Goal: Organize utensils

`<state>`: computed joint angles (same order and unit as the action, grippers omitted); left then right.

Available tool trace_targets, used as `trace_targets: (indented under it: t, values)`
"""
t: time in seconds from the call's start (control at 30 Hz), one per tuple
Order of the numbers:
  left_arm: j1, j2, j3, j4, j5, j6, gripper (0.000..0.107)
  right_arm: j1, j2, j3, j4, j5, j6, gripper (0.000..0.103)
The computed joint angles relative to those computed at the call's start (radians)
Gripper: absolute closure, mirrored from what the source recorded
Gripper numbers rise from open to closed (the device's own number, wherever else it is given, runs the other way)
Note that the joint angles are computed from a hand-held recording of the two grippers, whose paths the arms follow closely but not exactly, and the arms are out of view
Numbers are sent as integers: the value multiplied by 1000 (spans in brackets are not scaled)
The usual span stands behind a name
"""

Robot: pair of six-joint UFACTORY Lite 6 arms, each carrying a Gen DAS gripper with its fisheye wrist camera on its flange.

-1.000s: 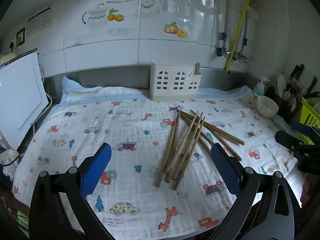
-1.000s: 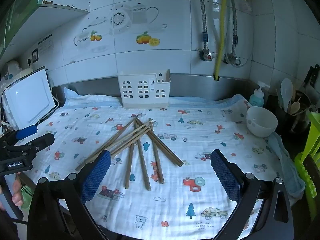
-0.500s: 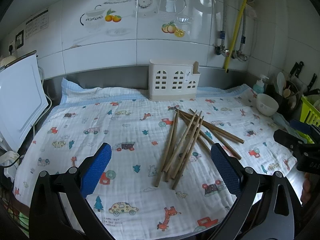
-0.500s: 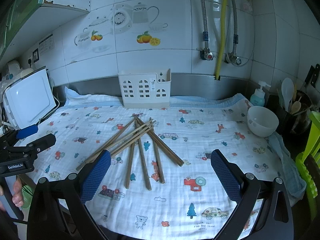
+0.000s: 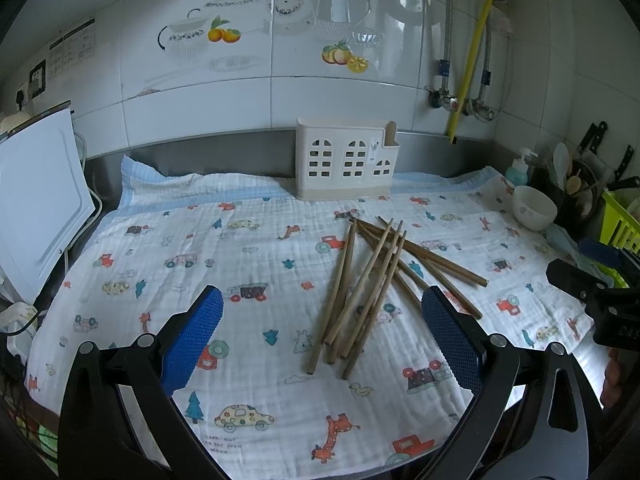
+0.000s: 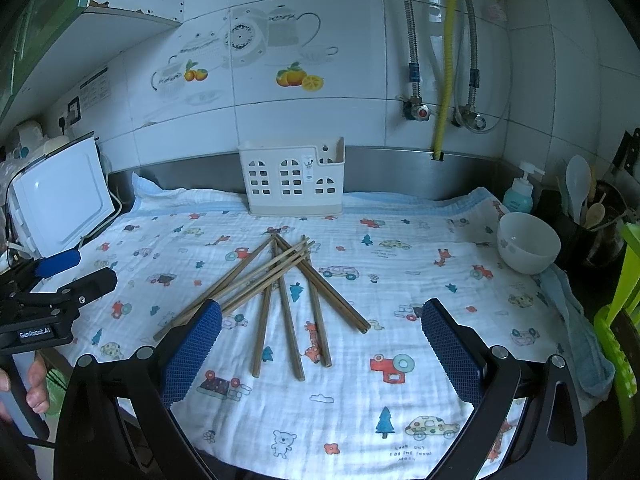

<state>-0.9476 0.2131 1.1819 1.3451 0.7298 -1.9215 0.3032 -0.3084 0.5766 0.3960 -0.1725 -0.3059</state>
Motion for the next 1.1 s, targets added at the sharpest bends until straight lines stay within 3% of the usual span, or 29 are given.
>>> trace_targets:
  t: [0.13,0.4,0.53,0.67,0.87,1.03,1.1]
  values:
    - [6,11,10,-4,-10,5,9,-11,9,-1,-103,-5,94,6]
    - [20,25,21,-9,-30,13,9,-10,22,2,-147,-18,139,6]
    - [26,27,22,-6,-43,11,9,2,26,3,-88,-18,85,6]
    - [33,29,16,8,-54,1,10,-18,37,4,-199,-18,192,7]
    - [65,22,-16,36,-102,-6,25,-53,58,-1,-409,-31,383,7]
    - [98,39,-33,63,-189,-4,50,-67,106,7,-510,-53,468,7]
    - [110,61,-28,77,-225,4,54,-71,124,12,-540,-61,498,8]
